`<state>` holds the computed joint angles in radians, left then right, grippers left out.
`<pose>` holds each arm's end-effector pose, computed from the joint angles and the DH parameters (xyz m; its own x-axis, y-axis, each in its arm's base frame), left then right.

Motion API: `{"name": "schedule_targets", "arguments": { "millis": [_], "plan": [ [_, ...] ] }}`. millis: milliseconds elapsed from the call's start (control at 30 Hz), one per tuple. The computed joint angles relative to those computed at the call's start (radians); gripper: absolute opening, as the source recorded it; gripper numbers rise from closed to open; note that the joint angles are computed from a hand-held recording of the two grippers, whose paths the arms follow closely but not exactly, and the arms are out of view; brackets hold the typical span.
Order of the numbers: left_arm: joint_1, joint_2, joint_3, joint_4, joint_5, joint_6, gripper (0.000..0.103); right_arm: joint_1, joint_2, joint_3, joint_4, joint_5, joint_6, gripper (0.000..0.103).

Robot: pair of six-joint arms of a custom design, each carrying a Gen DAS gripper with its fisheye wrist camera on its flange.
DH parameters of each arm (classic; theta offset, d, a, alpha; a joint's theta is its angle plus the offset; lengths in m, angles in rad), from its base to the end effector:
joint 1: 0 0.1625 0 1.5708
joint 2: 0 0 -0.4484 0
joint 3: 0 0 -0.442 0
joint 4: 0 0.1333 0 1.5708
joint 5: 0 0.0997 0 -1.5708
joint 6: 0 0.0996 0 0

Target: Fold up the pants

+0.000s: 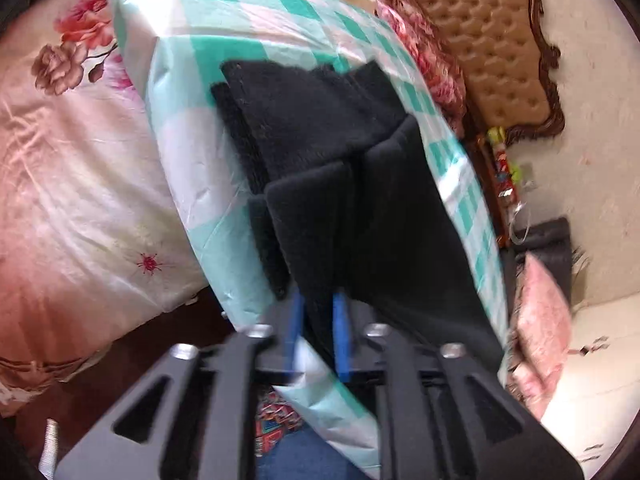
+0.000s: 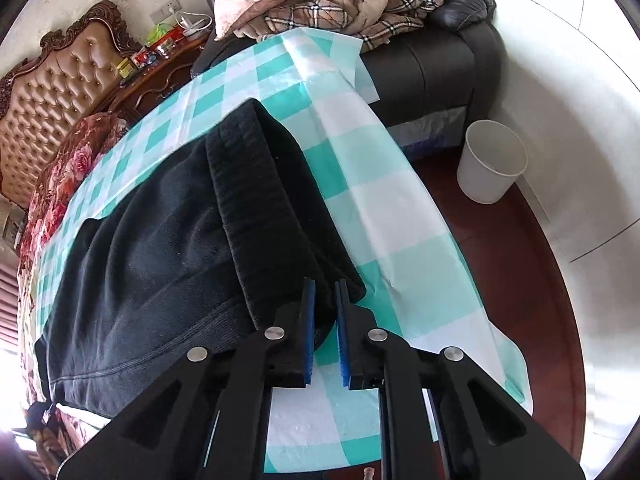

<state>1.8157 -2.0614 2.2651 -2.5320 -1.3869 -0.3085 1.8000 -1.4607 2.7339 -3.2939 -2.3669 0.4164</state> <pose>0.2346 -0.3138 0.4660 -0.8263 -0.5573 0.0820 -0.4482 0.5622 -0.6950 0.1284 -0.2770 0.1662 -0.7703 0.4861 0.4126 0.1170 0.7439 -0.6580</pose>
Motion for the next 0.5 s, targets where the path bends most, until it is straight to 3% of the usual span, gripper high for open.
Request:
{"name": "schedule_targets", "arguments": {
  "millis": [33, 100, 133, 167, 233, 333, 433, 500],
  "plan": [
    [0.006, 0.003, -0.007, -0.016, -0.018, 0.013, 0.035, 0.006, -0.010, -0.001, 0.009, 0.001, 0.001, 0.012],
    [0.014, 0.020, -0.029, -0.029, -0.021, 0.024, 0.035, 0.020, -0.022, -0.006, 0.028, -0.001, 0.010, 0.012],
    [0.029, 0.039, -0.047, -0.028, -0.031, 0.022, 0.030, 0.035, -0.031, -0.010, 0.047, -0.009, 0.014, 0.012],
    [0.032, 0.049, -0.056, -0.019, -0.020, 0.012, 0.006, 0.050, -0.046, -0.013, 0.067, -0.015, 0.020, 0.011],
    [0.025, 0.035, -0.061, -0.006, 0.006, -0.012, 0.006, 0.089, -0.093, -0.017, 0.115, -0.024, 0.042, 0.010],
    [-0.037, -0.017, -0.043, 0.007, 0.091, 0.002, 0.006, 0.123, -0.113, -0.028, 0.175, -0.061, 0.057, 0.010],
    [0.011, 0.019, -0.062, 0.032, 0.072, -0.002, 0.006, 0.063, -0.099, -0.016, 0.159, -0.037, 0.051, 0.010],
    [0.018, 0.000, -0.050, 0.031, 0.052, -0.033, 0.006, 0.068, -0.095, -0.011, 0.154, -0.042, 0.063, 0.010]
  ]
}}
